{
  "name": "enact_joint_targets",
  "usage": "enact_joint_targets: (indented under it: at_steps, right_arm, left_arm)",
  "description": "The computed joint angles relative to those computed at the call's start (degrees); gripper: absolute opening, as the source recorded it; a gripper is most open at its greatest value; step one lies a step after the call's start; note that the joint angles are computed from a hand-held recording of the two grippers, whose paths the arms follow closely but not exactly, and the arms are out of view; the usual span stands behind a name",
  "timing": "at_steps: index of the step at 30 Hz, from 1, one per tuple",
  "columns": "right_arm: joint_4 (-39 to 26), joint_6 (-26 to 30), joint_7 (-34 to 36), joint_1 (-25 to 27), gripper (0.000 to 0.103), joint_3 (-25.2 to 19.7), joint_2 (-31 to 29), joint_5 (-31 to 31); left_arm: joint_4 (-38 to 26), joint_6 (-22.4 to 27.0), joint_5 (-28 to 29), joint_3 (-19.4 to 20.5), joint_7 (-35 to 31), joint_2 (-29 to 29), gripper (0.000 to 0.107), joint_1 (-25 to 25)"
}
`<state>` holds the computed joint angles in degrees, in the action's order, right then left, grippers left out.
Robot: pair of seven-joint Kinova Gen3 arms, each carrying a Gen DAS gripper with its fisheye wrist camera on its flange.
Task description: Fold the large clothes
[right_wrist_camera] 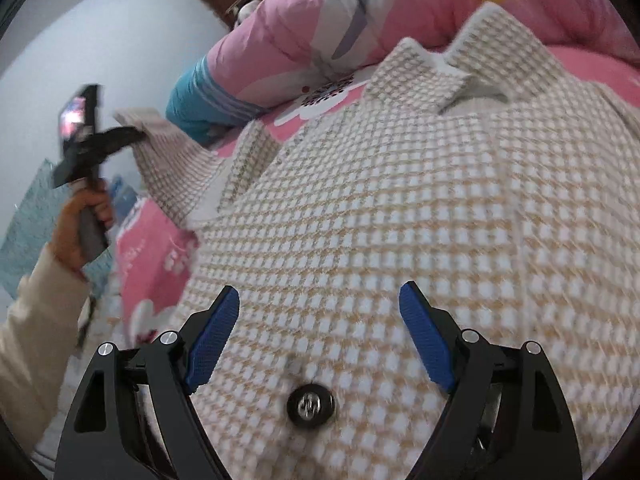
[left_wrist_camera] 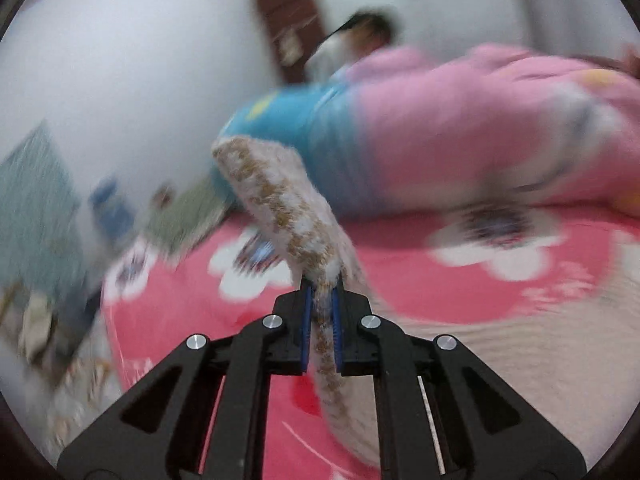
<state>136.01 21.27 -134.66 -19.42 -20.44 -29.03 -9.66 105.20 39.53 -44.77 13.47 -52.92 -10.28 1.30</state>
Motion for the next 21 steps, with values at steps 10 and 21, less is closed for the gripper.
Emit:
enact_joint_targets:
  at_steps: [10,21]
  right_arm:
    - [-0.5,22.0,-11.9,0.9,0.080,-3.9,-23.7,-0.9]
    - [0.4,34.8,2.5,10.8,0.087,-0.3,-32.3,-14.0]
  left_arm:
    - [4.6,8.9,20.6,6.1,-13.8,-11.0,0.013,18.0]
    - [21.2,2.4,38.4,1.8,-19.6,-13.8,0.086,20.4]
